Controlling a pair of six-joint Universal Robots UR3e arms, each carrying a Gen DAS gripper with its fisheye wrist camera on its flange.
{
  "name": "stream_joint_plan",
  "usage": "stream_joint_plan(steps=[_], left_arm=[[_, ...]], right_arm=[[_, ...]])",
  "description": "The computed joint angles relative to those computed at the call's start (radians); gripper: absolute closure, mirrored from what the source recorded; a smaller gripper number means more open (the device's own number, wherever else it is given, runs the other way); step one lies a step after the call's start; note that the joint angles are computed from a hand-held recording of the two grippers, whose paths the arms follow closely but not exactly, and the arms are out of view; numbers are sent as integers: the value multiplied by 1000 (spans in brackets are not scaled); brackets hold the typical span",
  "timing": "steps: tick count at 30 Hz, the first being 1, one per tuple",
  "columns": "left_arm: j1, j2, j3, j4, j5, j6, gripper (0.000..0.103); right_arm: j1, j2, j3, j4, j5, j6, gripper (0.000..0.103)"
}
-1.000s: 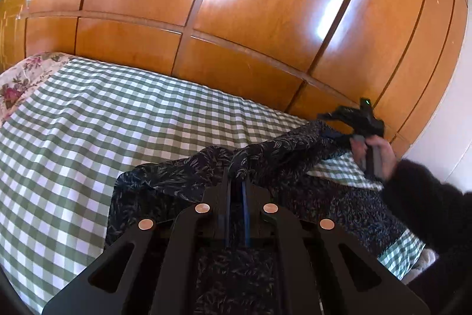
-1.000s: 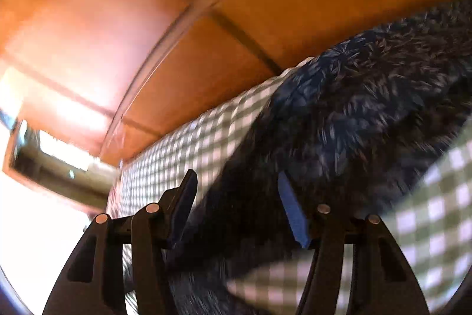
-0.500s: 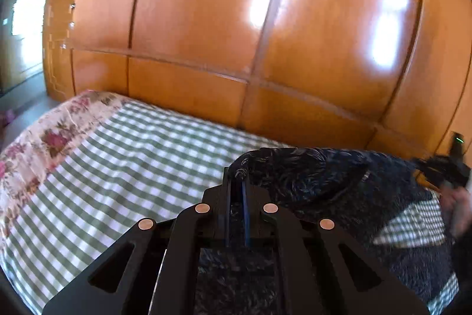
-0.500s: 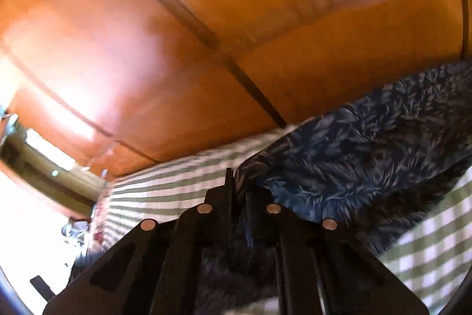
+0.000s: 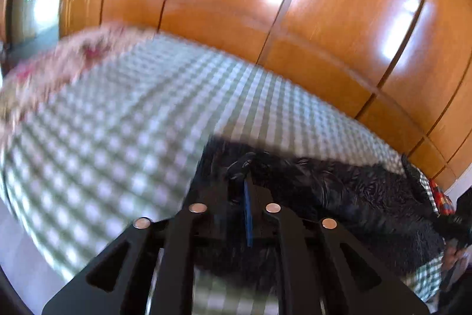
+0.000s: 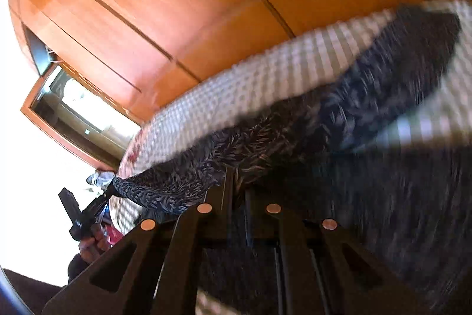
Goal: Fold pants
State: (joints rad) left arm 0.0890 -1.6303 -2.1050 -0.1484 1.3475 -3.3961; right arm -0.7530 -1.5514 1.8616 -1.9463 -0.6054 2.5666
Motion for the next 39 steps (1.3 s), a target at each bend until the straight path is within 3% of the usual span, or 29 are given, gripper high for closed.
stream_joint_plan(steps=[4, 8, 9, 11, 12, 18, 20, 21, 22, 23, 24, 27, 29, 31, 34, 36, 39], left_arm=[[106, 122, -179, -36, -146, -82, 90], [358, 292, -403, -65, -497, -112, 90], [404, 320, -436, -73, -565, -112, 87], [472, 338, -494, -42, -678, -144, 62], [476, 314, -507, -5, -710, -172, 59], [310, 84, -353, 143, -642, -338, 59], [251, 31, -278, 136, -571, -381, 60], [227, 3, -245, 135, -545, -399, 64], [208, -18, -215, 130, -522, -405, 86], [167, -21, -161, 87, -447, -398, 95], [131, -31, -107, 65, -383, -395, 96], [88, -20, -4, 61, -336, -348, 96], [65, 28, 26, 45, -310, -263, 96], [54, 79, 19, -29, -284, -165, 96], [58, 81, -40, -72, -256, -104, 96], [64, 64, -103, -69, -240, -97, 96], [62, 24, -160, -15, -221, -104, 96]], right_arm=[[-1, -21, 145, -116, -75, 24, 97], [10, 34, 169, -222, -116, 69, 97], [-1, 36, 184, -225, -117, 53, 97], [-8, 34, 219, -254, -122, 40, 97], [-4, 39, 222, -270, -126, 46, 97], [9, 22, 250, -310, -139, 79, 97], [11, 25, 256, -322, -144, 85, 97], [13, 29, 256, -326, -144, 90, 97], [21, 36, 264, -349, -146, 103, 97], [24, 38, 259, -349, -148, 106, 97], [21, 34, 253, -336, -150, 98, 98], [25, 7, 224, -320, -139, 105, 98], [-3, -57, 210, -260, -93, 80, 98], [-48, -157, 203, -146, -52, 4, 98], [-137, -283, 193, 119, -19, -185, 98], [-165, -335, 220, 220, -57, -273, 98], [-142, -341, 315, 135, -152, -255, 98]])
